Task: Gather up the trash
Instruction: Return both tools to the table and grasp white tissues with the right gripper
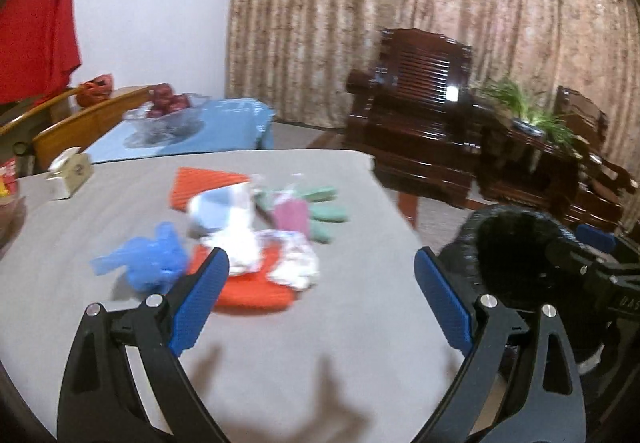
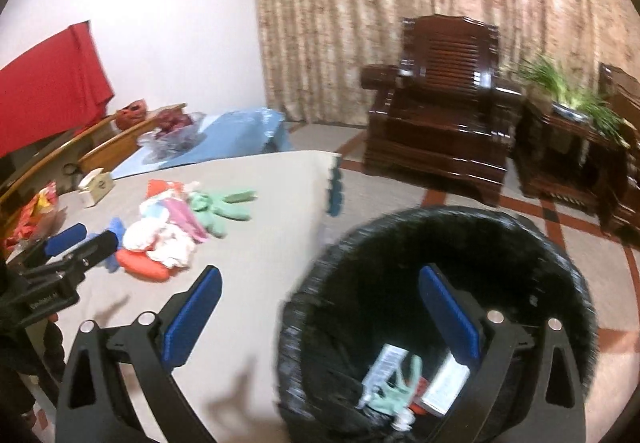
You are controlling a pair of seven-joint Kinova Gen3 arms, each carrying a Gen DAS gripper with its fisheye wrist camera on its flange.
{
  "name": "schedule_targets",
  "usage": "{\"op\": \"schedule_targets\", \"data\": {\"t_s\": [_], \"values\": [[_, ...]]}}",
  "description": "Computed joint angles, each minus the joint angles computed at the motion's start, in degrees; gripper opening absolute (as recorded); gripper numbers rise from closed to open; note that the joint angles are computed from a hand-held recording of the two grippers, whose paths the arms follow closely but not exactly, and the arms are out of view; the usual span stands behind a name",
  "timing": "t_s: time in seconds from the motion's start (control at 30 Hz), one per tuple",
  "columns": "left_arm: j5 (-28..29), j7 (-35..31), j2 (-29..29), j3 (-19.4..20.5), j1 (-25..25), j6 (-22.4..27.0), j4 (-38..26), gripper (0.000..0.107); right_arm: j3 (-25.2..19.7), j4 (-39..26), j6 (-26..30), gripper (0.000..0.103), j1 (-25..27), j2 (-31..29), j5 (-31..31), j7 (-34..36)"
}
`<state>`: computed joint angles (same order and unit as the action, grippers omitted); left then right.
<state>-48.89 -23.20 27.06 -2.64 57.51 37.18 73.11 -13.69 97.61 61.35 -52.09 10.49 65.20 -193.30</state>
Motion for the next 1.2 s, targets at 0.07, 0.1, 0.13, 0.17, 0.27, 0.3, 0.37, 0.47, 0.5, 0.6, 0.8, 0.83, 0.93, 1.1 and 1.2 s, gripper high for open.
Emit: {"op": "schedule_targets", "data": {"t_s": [0.07,0.1,0.13,0.17,0.27,0.3,0.37,0.47,0.5,0.6,0.8,0.83,0.93,1.1,1.2], "values": [[-0.53,1.41,-0.84,-0.87,-0.06,0.59,1.53,0.091,0.27,-1.73,-1.62,0.097,0.40,1.43,0.44,1.49],[-0.68,1.78,-1.12,-0.91,-0.41,0.94,1.94,0.091,0.58,-2.76,-2.78,0.097,0.61,2.26,0.43,2.48],[-1.14,2.56,-1.44,-1.13,-0.60,1.25,2.60,0.091,0.98,-3.40,-3.79,0.097,0.64,2.85,0.50,3.12],[-1.85,3.55,-1.87,-1.39,-0.77,1.37,3.58,0.091,1.44,-4.74,-4.99,0.097,0.81,3.96,0.40,4.35],[-3.48,5.26,-2.63,-1.13,-2.00,2.27,5.26,0.091,3.11,-7.49,-7.50,0.097,0.51,6.24,-0.32,6.82],[-3.89,5.69,-2.83,-0.90,-2.51,2.51,5.74,0.091,3.71,-8.70,-8.37,0.097,0.44,7.34,-0.71,7.81],[-4.60,6.76,-3.08,-0.55,-3.64,2.87,6.71,0.091,5.04,-10.72,-10.00,0.097,0.23,9.25,-1.59,9.63],[-4.75,7.24,-2.87,0.18,-5.47,3.11,7.26,0.091,6.60,-13.92,-11.71,0.097,0.12,11.94,-4.28,13.19],[-4.76,7.35,-2.75,0.37,-5.87,3.13,7.37,0.091,7.14,-14.66,-12.27,0.097,-0.07,12.63,-4.98,13.86],[-4.44,7.57,-2.21,0.69,-6.82,3.45,7.48,0.091,8.41,-17.28,-13.98,0.094,-0.24,14.92,-7.63,16.95],[-3.45,7.97,-1.62,0.41,-8.15,2.72,8.11,0.091,9.45,-23.71,-16.93,0.089,1.34,20.03,-15.28,26.32],[-3.49,8.12,-1.52,0.27,-8.21,2.61,8.24,0.091,9.43,-25.16,-16.93,0.089,1.71,21.10,-16.76,28.29],[-3.33,8.07,-1.20,0.13,-8.44,2.52,8.23,0.091,9.60,-28.18,-17.47,0.083,2.57,23.29,-20.78,32.69],[-2.52,7.74,-0.95,-0.05,-8.92,2.11,8.24,0.091,9.80,-31.38,-18.90,0.079,3.90,25.77,-26.90,39.49],[-2.32,7.40,-0.80,-0.19,-8.99,1.86,8.21,0.091,9.68,-30.18,-22.66,0.068,5.56,25.15,-30.88,42.14]]}}
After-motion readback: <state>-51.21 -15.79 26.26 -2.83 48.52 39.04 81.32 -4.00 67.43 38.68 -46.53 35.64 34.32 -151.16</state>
